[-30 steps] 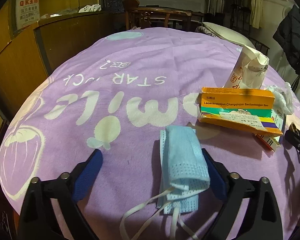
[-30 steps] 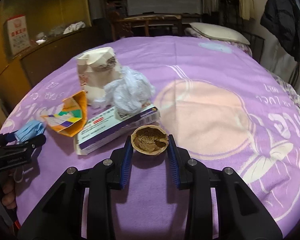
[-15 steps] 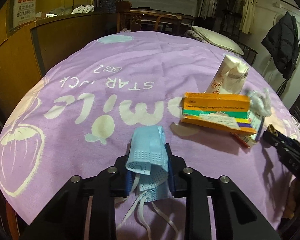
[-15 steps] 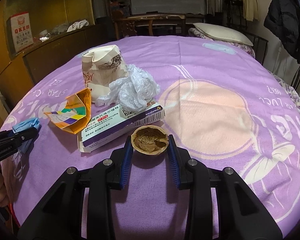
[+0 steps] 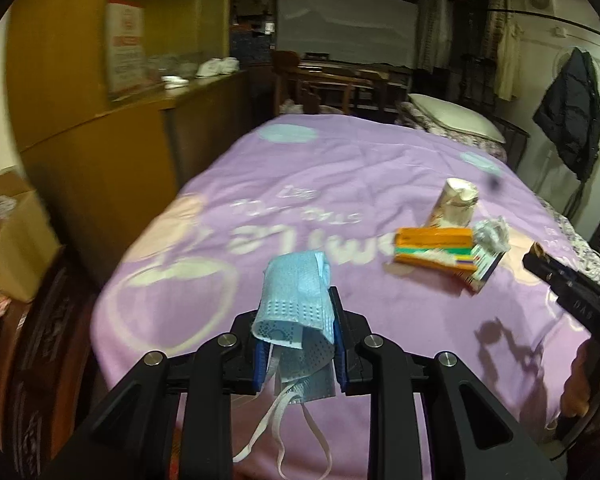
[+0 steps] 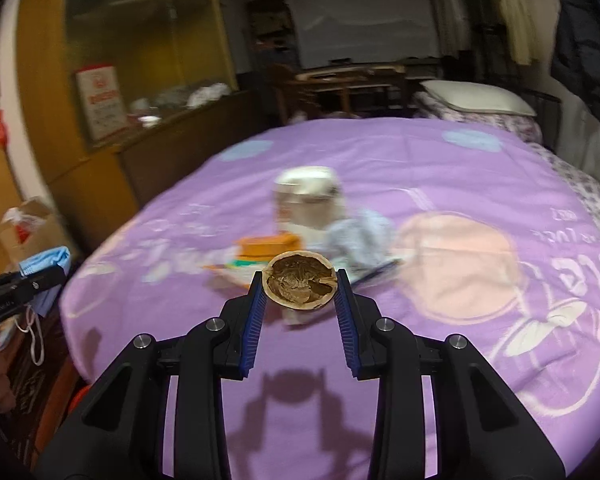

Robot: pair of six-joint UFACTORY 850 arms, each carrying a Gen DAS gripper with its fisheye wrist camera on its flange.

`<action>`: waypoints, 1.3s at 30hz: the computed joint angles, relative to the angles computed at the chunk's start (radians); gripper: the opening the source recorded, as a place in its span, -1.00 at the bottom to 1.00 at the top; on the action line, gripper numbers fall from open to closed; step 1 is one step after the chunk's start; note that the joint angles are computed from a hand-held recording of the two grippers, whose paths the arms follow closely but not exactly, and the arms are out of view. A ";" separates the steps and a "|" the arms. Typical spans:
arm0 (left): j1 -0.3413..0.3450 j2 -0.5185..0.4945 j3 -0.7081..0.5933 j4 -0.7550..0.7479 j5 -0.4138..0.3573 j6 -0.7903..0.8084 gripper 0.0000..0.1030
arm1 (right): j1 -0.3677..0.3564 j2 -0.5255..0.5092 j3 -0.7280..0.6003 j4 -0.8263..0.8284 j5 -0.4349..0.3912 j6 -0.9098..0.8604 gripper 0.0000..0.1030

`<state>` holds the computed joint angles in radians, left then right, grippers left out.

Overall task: Collect trash
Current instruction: 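Carry mask and walnut shell to the wastebasket, opening both tools over it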

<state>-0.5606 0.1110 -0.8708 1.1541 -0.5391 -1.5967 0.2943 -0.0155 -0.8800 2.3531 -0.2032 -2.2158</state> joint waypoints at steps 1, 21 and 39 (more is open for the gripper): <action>-0.007 0.037 0.027 -0.015 -0.030 0.004 -0.50 | 0.010 0.013 0.004 -0.059 -0.011 0.056 -0.32; 0.173 0.492 0.438 -0.298 -0.093 0.010 0.67 | 0.326 0.052 0.000 -0.943 -0.042 0.804 -0.31; 0.494 0.569 0.591 -0.457 0.069 0.217 0.78 | 0.532 -0.273 -0.262 -1.479 -0.268 1.211 0.08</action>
